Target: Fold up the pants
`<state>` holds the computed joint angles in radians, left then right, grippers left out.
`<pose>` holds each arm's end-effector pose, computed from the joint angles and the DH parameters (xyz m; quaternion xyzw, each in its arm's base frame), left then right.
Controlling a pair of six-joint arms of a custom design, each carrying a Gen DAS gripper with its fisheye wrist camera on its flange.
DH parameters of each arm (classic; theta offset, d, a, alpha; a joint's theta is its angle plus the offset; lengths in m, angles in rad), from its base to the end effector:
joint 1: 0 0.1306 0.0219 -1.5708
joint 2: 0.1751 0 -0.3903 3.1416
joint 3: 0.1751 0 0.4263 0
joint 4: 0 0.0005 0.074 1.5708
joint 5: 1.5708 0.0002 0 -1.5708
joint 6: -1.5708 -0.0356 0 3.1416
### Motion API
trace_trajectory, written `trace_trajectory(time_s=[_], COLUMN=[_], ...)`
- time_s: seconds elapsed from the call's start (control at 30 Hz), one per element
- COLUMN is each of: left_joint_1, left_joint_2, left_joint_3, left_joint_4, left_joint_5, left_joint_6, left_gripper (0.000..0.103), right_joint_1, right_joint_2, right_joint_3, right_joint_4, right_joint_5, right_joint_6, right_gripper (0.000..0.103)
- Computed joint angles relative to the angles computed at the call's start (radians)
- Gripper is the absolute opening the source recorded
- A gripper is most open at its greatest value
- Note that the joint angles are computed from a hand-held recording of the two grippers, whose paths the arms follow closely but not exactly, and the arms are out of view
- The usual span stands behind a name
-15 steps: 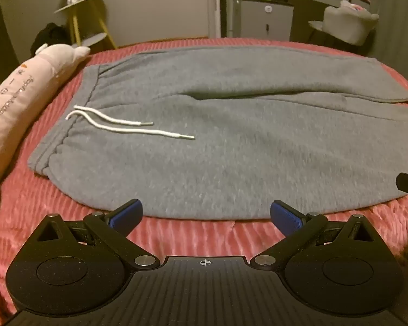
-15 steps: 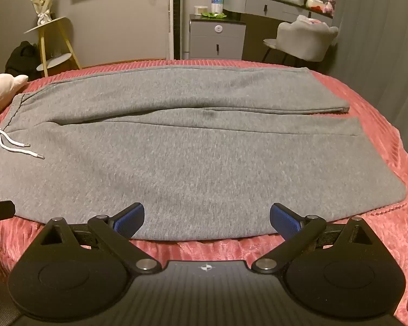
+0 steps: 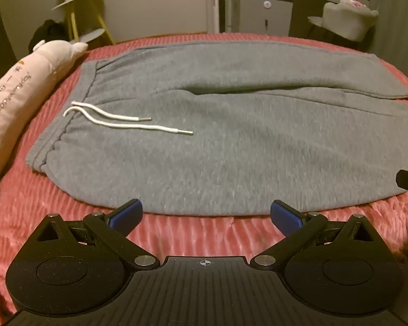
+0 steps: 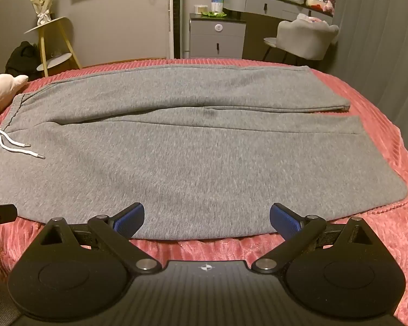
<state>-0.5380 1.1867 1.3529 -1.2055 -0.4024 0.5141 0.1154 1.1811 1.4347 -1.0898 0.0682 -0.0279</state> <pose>0.3635 -0.2013 0.4908 -0.0412 0.9460 0.0375 0.3194 0.4222 0.0460 0.5375 -0.0286 0.9324 -0.0061 0.3602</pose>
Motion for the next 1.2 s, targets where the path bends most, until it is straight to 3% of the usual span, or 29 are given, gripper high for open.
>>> trace_trajectory(time_s=[1.2], left_joint_1=[0.008], left_joint_2=[0.008], left_joint_3=[0.015], left_joint_4=[-0.023], left_joint_5=[0.028], left_joint_6=[0.003], left_gripper=[0.103], right_joint_1=[-0.003], right_joint_2=[0.014], right_joint_3=[0.008], right_joint_4=[-0.014], right_joint_5=[-0.017], right_joint_6=[-0.011], right_gripper=[0.099])
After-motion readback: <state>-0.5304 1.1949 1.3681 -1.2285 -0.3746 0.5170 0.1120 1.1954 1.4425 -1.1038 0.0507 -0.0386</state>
